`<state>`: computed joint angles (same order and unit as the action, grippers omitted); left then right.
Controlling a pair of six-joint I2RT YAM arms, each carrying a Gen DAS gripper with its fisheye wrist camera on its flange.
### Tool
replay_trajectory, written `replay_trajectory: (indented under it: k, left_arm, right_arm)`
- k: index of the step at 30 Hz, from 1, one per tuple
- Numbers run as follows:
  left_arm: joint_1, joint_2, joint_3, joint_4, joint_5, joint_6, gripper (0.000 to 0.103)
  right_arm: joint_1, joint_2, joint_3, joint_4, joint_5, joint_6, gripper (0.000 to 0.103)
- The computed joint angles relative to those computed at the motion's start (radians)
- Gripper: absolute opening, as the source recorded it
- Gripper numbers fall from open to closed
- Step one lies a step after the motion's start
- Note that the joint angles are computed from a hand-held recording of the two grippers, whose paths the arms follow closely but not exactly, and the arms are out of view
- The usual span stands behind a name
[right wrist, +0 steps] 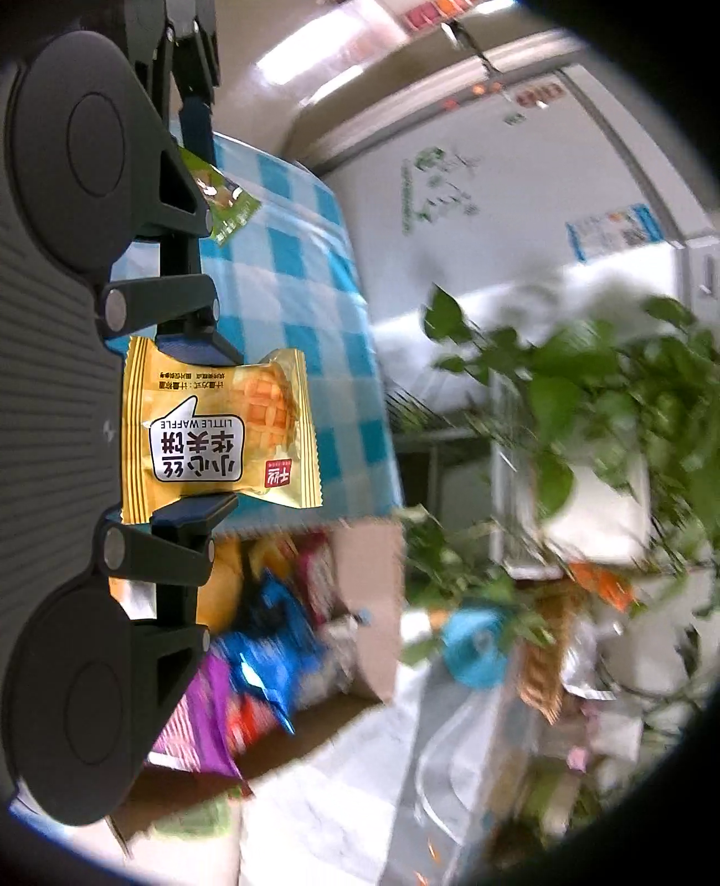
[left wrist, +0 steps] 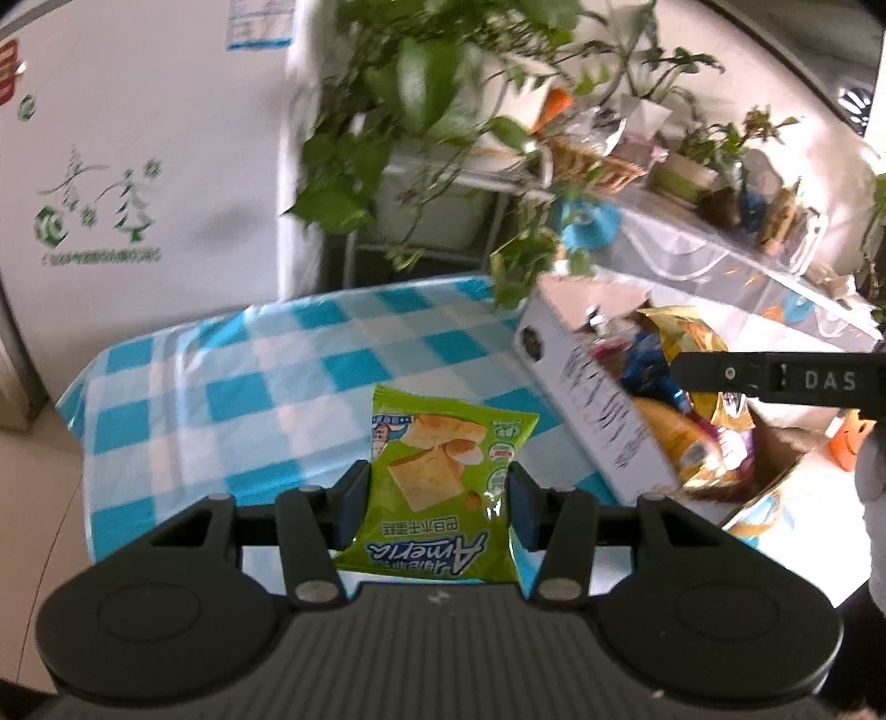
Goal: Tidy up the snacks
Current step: 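Carry the green packet and yellow waffle cake over the box with both grippers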
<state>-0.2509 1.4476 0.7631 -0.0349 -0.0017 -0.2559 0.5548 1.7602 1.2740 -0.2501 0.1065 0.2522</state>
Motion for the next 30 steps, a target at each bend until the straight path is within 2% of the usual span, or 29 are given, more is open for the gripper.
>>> replay_trajectory:
  k: [7, 13, 18, 30]
  left_arm:
    - [-0.095, 0.080, 0.147, -0.017, -0.013, -0.065, 0.050]
    - [-0.161, 0.188, 0.292, -0.036, -0.014, -0.143, 0.050]
    - [-0.204, 0.278, 0.402, -0.049, -0.028, -0.171, 0.050]
    - [-0.262, 0.486, 0.627, -0.112, -0.052, -0.231, 0.051]
  right_arm:
    - [-0.104, -0.062, -0.023, 0.002, 0.017, -0.041, 0.055]
    - [-0.182, -0.077, -0.016, -0.001, -0.013, 0.014, 0.055]
    - [-0.227, -0.058, 0.011, -0.014, -0.029, 0.015, 0.055]
    - [-0.315, -0.006, 0.034, -0.034, -0.095, 0.148, 0.055]
